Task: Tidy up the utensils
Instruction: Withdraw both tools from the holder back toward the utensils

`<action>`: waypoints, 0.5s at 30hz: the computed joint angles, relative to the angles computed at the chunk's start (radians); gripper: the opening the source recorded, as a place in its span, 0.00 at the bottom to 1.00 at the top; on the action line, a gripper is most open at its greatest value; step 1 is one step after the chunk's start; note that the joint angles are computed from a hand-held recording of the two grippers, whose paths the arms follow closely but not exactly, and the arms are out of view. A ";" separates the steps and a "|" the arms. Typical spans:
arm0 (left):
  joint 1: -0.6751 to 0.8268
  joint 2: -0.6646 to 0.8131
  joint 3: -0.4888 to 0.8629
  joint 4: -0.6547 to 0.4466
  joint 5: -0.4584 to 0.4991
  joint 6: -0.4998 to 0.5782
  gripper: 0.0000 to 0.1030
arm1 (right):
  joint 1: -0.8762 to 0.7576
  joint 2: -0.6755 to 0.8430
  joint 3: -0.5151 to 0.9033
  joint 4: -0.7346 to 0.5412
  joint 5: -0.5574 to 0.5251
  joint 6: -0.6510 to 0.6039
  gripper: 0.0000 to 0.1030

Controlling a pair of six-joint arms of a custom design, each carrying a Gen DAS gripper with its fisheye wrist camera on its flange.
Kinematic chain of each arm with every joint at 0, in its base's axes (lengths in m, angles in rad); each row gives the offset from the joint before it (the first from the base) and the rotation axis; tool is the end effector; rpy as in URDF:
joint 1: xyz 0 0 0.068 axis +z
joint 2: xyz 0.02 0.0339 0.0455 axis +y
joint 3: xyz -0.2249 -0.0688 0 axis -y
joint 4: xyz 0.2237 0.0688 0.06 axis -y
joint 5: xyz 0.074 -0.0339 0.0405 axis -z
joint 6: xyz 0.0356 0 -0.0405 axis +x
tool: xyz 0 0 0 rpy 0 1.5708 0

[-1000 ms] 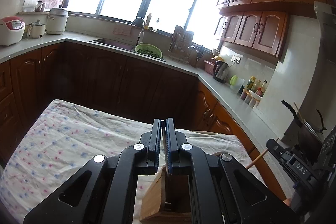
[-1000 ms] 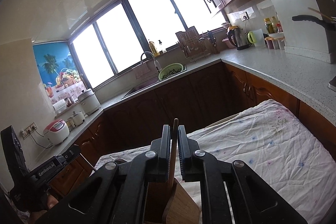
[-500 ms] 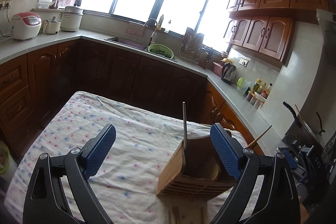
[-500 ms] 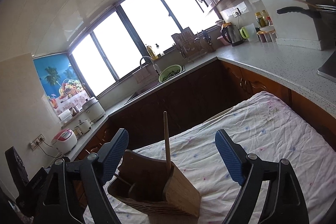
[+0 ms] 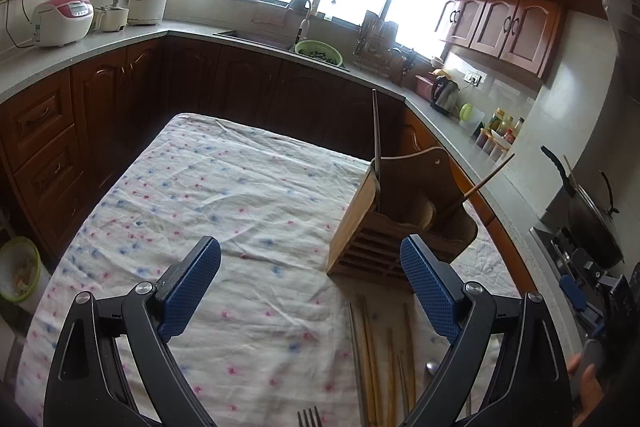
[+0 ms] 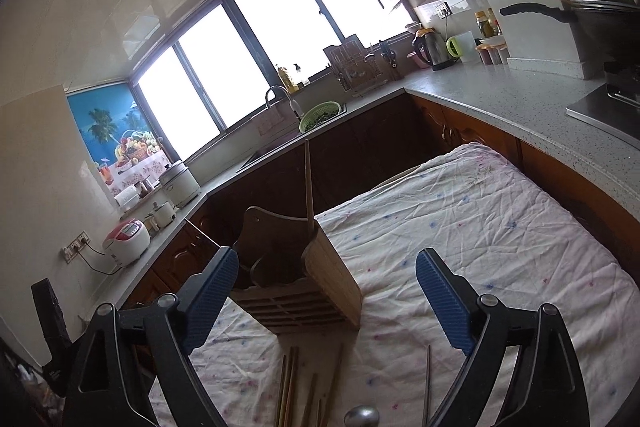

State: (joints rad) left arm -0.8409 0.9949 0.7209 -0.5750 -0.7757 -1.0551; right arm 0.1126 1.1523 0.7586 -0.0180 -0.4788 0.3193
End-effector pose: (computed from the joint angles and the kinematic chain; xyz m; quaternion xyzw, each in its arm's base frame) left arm 0.1485 -0.1286 0.2247 -0.2254 0.8469 -0.0591 0.4781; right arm 0.2515 0.0449 0.2463 -0.0453 0.8219 0.3078 0.4772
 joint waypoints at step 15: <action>-0.226 0.090 0.011 -0.177 -0.025 -0.264 0.91 | -0.070 -0.251 -0.187 -0.204 -0.021 -0.161 0.89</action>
